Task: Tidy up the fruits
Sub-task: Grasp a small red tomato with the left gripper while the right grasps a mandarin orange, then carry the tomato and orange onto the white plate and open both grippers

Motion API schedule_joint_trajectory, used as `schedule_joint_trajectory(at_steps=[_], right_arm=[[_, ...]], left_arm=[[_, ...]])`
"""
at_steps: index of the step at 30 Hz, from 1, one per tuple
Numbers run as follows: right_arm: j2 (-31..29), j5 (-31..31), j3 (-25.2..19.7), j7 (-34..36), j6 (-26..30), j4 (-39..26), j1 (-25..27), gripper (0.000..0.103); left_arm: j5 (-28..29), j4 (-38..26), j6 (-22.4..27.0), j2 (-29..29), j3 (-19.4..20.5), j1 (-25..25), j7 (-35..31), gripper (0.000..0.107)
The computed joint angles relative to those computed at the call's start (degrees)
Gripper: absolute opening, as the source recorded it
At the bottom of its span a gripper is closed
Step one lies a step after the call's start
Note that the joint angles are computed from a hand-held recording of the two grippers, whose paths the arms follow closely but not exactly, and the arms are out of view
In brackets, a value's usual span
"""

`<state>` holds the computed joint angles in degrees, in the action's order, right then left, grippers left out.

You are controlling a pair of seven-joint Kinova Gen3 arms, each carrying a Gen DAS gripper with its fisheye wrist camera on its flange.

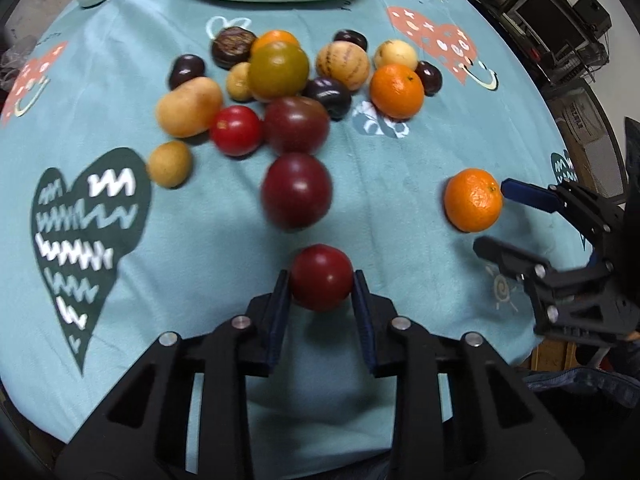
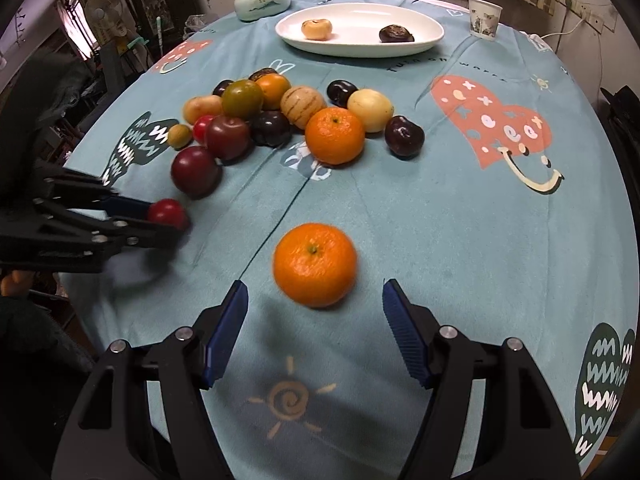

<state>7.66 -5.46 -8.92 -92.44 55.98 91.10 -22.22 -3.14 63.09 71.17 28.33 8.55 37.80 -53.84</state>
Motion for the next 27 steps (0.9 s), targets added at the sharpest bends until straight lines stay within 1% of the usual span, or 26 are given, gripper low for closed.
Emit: schedule_joint_trajectory(at_steps=[2, 5, 8, 12, 14, 16, 19, 27], right_arm=[[0.7, 0.2, 0.1, -0.6, -0.1, -0.5, -0.1, 0.070], [2.2, 2.2, 0.2, -2.4, 0.8, -1.8, -1.1, 0.070], [3.4, 2.2, 0.3, -3.0, 2.2, -3.1, -1.2, 0.070], [3.6, 3.0, 0.2, -3.3, 2.0, -3.2, -1.8, 0.070], [4.0, 4.4, 0.1, -3.4, 2.6, -3.6, -2.5, 0.063], [4.4, 4.2, -0.5, -2.2, 3.3, -4.1, -2.3, 0.046], [4.5, 5.4, -0.2, -2.3, 4.1, -4.6, -3.5, 0.046], [4.6, 0.4, 0.0, -1.1, 4.6, -5.2, -1.4, 0.045]], left_arm=[[-0.5, 0.6, 0.2, -0.8, -0.4, 0.1, 0.7, 0.031], [-1.5, 1.0, 0.8, -1.6, -0.7, 0.2, 1.4, 0.031], [-2.1, 1.6, 0.9, -2.4, -0.6, 0.0, 1.7, 0.031], [-2.2, 2.3, 0.7, -2.8, -0.4, -0.5, 1.6, 0.031], [-2.2, 2.6, 0.5, -3.0, -0.2, -0.8, 1.4, 0.031], [-2.2, 2.8, 0.3, -3.1, -0.2, -0.9, 1.4, 0.031], [-2.6, 2.4, 0.5, -2.8, -0.2, -0.8, 1.2, 0.031], [-3.8, 1.4, 1.3, -2.9, -0.4, -0.6, 0.3, 0.031]])
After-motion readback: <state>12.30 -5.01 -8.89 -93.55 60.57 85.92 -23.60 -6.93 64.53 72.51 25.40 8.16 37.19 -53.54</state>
